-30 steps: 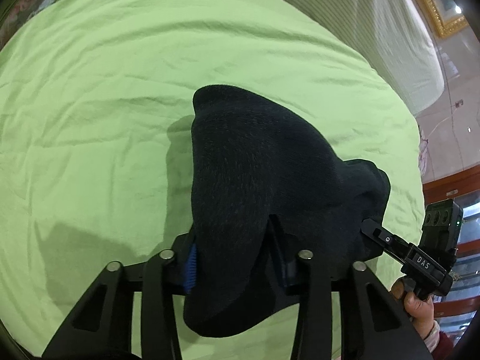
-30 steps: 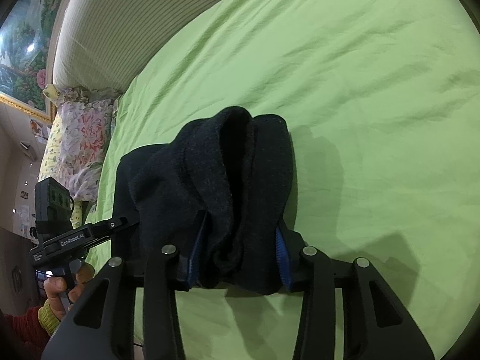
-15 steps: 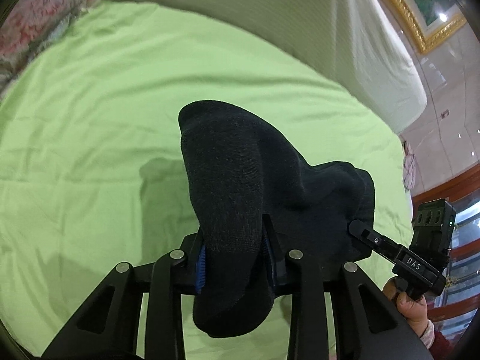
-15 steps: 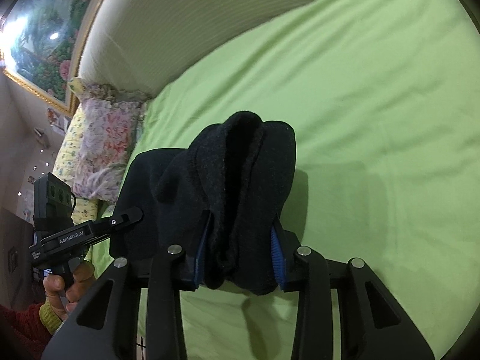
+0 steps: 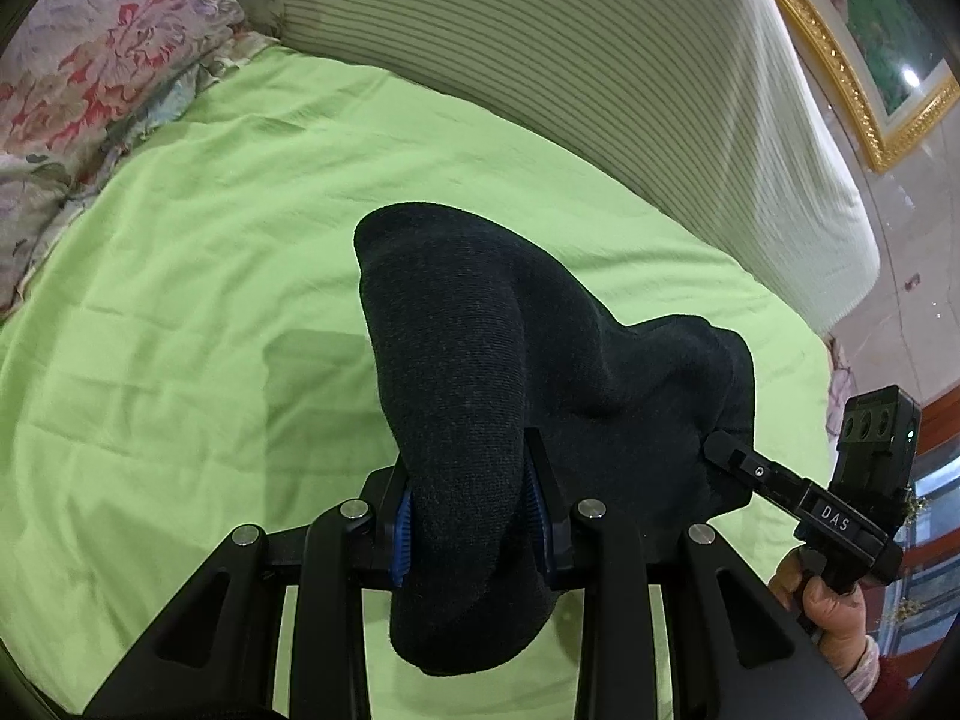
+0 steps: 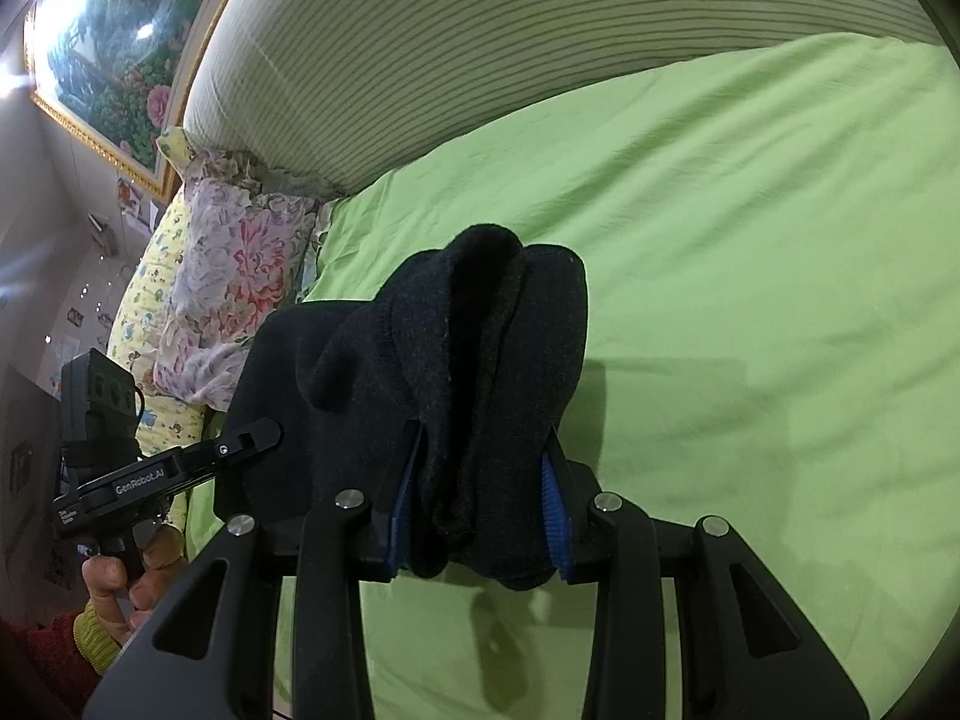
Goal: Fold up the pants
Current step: 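Hold the gripped edge with both tools and fold it over the bundle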
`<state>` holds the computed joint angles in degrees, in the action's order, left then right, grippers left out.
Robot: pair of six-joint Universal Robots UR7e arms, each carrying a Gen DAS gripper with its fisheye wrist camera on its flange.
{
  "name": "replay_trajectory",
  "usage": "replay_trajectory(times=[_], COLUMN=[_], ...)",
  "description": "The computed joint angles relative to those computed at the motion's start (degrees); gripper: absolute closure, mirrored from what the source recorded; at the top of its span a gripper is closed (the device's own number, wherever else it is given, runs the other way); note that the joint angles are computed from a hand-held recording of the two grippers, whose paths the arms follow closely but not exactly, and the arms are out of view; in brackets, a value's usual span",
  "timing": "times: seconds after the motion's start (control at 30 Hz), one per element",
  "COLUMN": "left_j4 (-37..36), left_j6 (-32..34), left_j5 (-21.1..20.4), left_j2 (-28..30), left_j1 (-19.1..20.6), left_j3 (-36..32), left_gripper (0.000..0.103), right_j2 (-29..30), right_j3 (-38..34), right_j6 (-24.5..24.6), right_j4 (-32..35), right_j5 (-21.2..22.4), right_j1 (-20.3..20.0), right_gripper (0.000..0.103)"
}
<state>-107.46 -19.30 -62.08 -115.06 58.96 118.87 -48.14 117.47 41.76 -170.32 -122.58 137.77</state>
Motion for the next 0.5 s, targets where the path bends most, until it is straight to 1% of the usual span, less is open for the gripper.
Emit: replay_trajectory(times=[0.1, 0.23, 0.5], left_j4=[-1.59, -3.64, -5.61], left_j6=[1.13, 2.01, 3.59], left_j5=[0.33, 0.94, 1.29], left_j2=[1.45, 2.85, 4.61], left_j1=[1.79, 3.15, 5.56], left_j3=[-0.78, -0.97, -0.37], left_gripper=[0.072, 0.072, 0.072], right_j2=[0.94, 2.02, 3.22], right_j3=[-1.25, -2.37, -2.75], right_j6=[-1.85, -3.39, -4.2], right_j4=[0.17, 0.05, 0.51], right_j5=[0.57, 1.23, 2.61], right_j1=[-1.19, -2.52, -4.64], right_gripper=[0.066, 0.065, 0.065])
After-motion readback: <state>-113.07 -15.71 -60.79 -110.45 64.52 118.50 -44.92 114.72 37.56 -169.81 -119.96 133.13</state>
